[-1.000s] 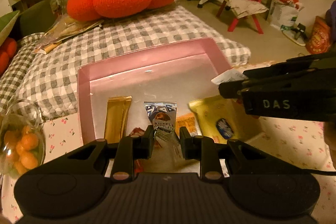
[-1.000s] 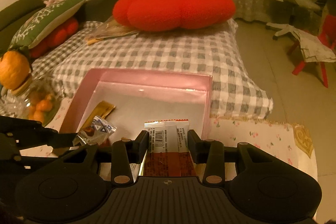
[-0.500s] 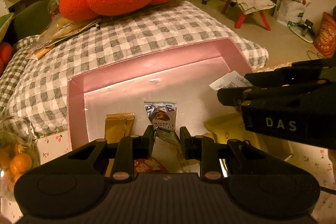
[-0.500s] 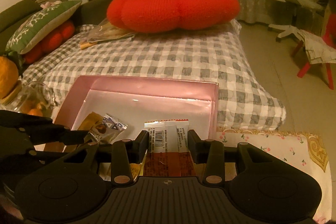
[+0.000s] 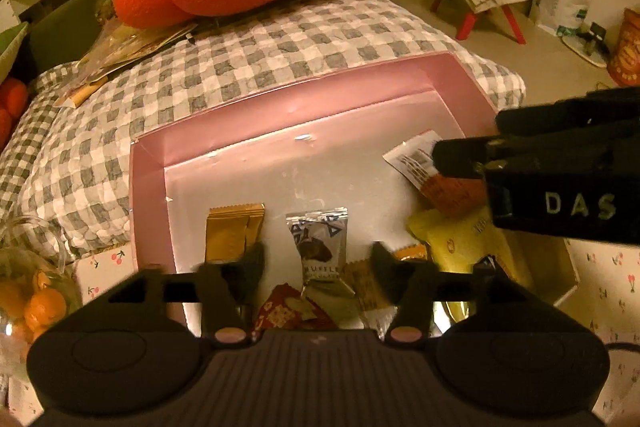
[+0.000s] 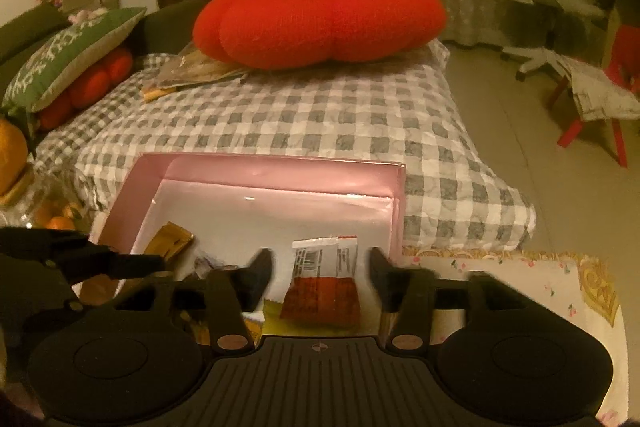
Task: Organize snacks
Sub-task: 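Lower both snacks into the tray and open both tools, then move both open tools back toward the remaining snacks on the sheet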
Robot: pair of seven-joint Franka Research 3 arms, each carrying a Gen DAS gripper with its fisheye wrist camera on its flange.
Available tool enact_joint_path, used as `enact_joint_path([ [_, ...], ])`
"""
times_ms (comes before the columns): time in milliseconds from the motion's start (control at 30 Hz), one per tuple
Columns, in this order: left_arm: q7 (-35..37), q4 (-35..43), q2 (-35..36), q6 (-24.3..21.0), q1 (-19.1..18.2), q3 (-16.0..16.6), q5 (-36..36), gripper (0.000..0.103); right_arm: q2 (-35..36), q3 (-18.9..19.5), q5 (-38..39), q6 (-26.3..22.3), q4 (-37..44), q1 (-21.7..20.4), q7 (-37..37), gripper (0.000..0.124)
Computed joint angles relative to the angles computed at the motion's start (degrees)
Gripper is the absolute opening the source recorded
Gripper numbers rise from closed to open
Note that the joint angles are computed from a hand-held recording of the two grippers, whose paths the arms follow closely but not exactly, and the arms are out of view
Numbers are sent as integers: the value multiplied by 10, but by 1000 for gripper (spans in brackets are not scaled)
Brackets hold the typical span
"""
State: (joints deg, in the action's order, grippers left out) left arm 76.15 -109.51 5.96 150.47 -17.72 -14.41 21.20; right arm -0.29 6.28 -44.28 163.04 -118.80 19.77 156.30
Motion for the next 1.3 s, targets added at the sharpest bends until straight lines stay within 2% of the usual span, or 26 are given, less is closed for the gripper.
enact_joint_path([
  [67, -1, -6, -7, 3, -1, 0, 10, 63, -8, 0, -1, 5, -7, -1, 12, 67],
  [133, 1, -10, -13, 5, -1, 0, 9, 71, -17, 4, -1, -1, -11, -4, 12, 68],
  [367, 0, -28, -46, -5, 2, -2, -1, 80, -53, 28, 9, -26, -29, -14, 5, 78],
  [600, 14, -86, -107, 13, 6, -1, -21, 91, -101, 61, 5, -58, -57, -31, 40, 89],
  [833, 26, -149, -169, 26, 8, 8, -54, 95, -146, 94, 35, -78, -92, -43, 26, 94],
  [1033, 28, -212, -224, 61, 10, 19, -73, 100, -176, 123, 51, -93, -117, -46, 4, 95],
  [1167, 43, -249, -256, 73, 2, 32, -93, 100, -191, 144, 48, -106, -129, -47, -6, 96],
  [1300, 39, -287, -287, 85, 6, 32, -89, 100, -202, 166, 31, -129, -133, -45, -10, 98],
])
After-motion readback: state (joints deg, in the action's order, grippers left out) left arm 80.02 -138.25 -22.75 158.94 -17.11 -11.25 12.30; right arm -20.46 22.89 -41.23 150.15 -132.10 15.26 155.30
